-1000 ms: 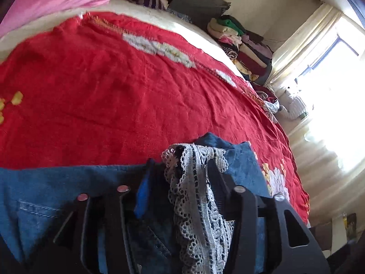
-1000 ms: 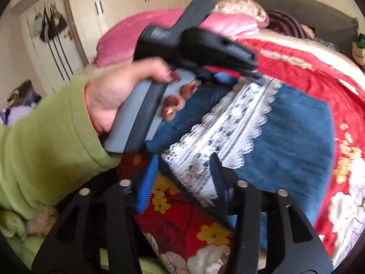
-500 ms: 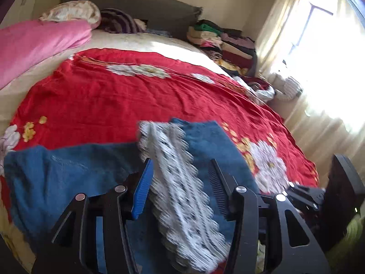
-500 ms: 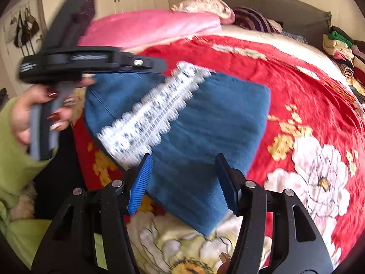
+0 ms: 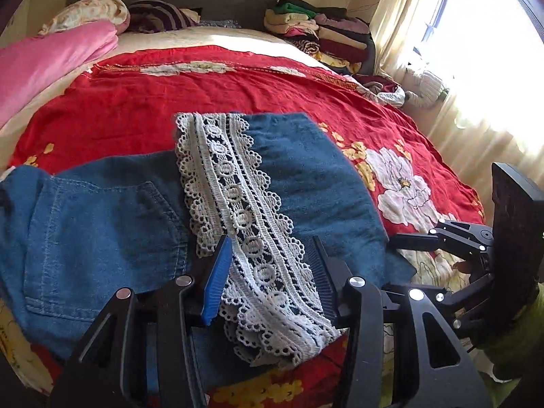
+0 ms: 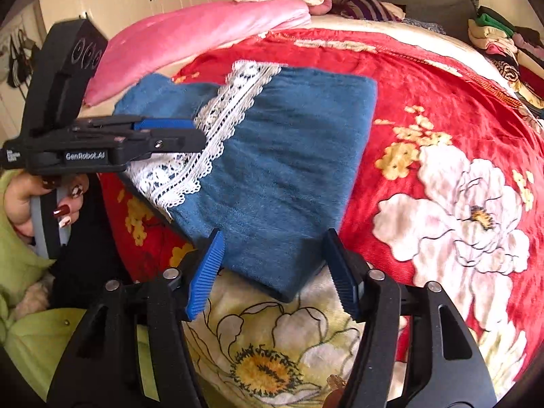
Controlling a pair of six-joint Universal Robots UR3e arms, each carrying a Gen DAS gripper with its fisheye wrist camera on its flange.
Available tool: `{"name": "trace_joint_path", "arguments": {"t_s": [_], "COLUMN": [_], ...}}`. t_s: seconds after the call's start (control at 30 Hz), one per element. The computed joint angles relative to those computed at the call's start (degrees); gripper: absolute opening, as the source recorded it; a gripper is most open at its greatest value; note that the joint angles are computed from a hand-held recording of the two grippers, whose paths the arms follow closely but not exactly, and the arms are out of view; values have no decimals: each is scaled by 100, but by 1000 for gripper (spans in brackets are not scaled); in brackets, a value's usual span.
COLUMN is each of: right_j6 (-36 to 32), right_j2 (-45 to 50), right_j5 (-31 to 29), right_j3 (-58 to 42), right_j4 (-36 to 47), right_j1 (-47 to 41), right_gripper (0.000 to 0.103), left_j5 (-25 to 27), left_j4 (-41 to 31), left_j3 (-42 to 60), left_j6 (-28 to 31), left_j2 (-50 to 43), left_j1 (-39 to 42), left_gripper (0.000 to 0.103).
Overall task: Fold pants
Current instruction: 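Lay the folded hem flat and open both grippers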
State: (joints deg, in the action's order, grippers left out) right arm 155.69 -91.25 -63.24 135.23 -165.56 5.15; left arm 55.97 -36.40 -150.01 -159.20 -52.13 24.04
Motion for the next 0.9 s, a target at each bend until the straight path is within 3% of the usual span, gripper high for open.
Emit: {"name": "trace_joint_path", "arguments": {"t_s": [0.1, 0.33, 0.5, 0.57, 0.73, 0.8, 0.83, 0.9], "right_j6": [59, 308, 441, 507, 606, 677, 728, 765], "right_j2": [-243, -454, -252, -113, 239, 418, 567, 851], "right_j5": [59, 165, 59, -100, -202, -244, -266, -323], "right_j3": [59, -134, -605, -843, -1356, -1597, -1772, -2150], "right_j4": [16, -79, -101, -122, -162, -184, -196, -90], "right_j1": [-150, -240, -107, 19, 200, 264, 308, 401], "right_gripper": [67, 75, 87, 88, 89, 89, 89, 89], "left_j5": [-120, -76, -147, -216, -423, -491, -520, -560], "left_j4": [-620, -1519, -2255, -2637, -3709, -4025, -4103, -4067], "left_j3": [80, 239, 286, 333, 501, 545, 548, 540], "left_j6": [117, 228, 409, 514, 927, 1070, 1089, 1046], "left_j2": [541, 1440, 2089, 2360, 3065, 3223, 3264, 3223], "left_j1": [182, 381, 660, 810, 1223, 1354, 1393, 1363], "left_gripper": [51, 71, 73, 79, 79, 83, 91, 91]}}
